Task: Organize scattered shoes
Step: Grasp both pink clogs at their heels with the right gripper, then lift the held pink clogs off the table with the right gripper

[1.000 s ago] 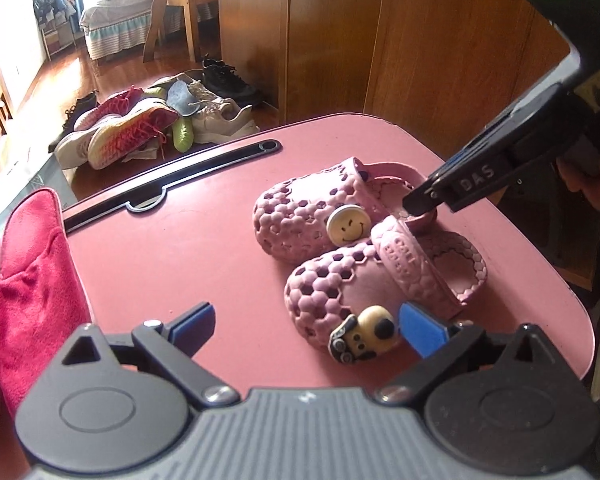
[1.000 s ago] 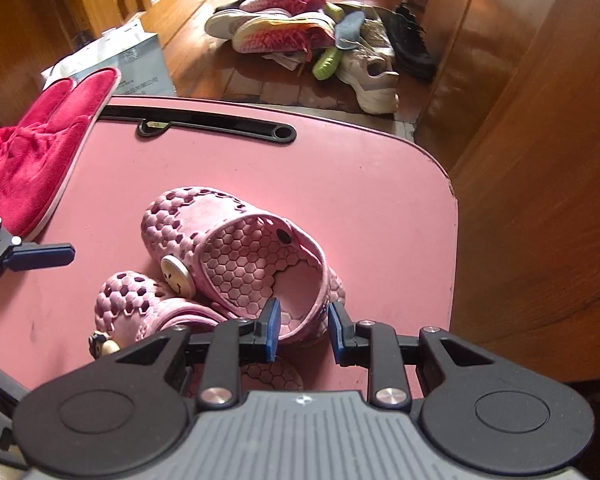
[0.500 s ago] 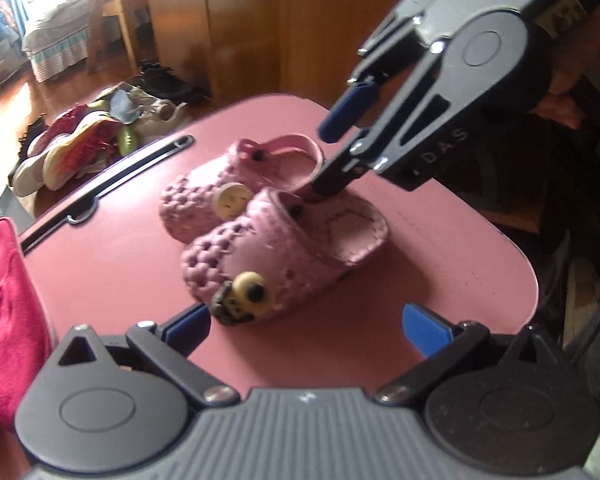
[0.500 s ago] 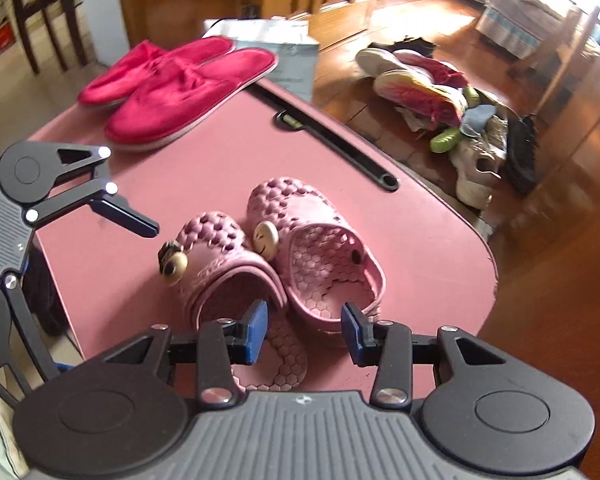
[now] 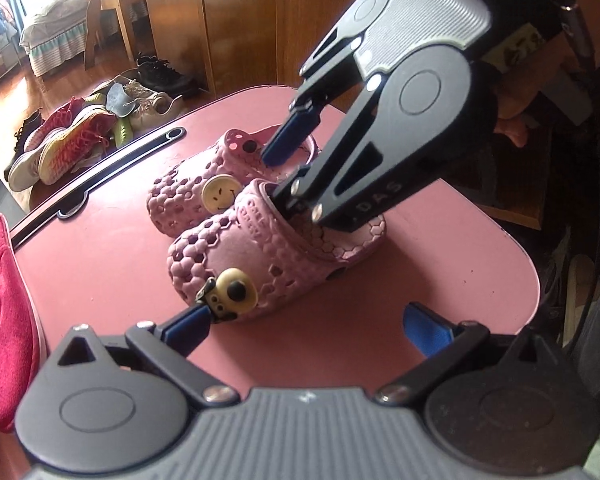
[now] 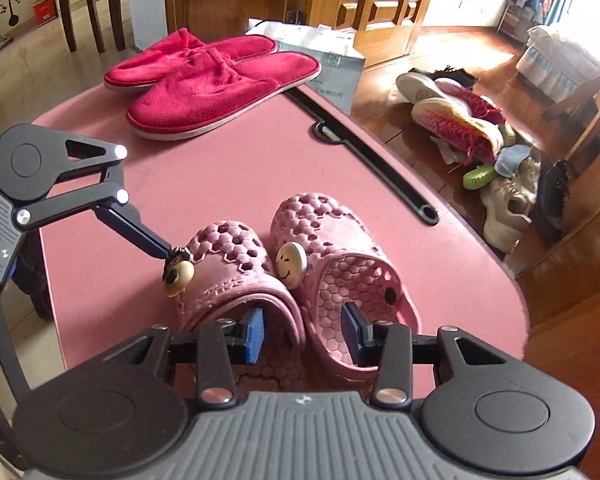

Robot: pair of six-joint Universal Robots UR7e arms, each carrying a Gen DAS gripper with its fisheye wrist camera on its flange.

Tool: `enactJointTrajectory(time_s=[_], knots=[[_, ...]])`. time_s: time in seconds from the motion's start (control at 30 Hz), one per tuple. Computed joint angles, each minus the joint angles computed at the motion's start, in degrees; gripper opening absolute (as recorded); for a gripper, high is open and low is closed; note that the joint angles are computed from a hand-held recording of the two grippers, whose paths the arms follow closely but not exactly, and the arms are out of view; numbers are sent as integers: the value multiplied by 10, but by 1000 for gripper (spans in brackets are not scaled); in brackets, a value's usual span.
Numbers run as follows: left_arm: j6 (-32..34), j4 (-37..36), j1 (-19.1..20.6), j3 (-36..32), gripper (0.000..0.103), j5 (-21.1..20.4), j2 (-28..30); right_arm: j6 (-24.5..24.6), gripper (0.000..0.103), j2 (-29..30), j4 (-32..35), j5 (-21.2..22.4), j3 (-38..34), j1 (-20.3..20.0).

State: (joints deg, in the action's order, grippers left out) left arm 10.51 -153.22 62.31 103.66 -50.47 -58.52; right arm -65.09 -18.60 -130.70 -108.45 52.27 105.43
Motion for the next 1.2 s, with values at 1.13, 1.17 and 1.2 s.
enactJointTrajectory(time_s=[1.13,1.17,1.2], knots=[[-85,32,15,-15,103,51,-5,264,36,-57,-204,-106,176,37],[-86,30,15,-14,103,52,-6,243,40,-62,-200,-98,180,33],[-85,28,14,-14,103,55,-6,223,44,-67,-197,-90,183,29]])
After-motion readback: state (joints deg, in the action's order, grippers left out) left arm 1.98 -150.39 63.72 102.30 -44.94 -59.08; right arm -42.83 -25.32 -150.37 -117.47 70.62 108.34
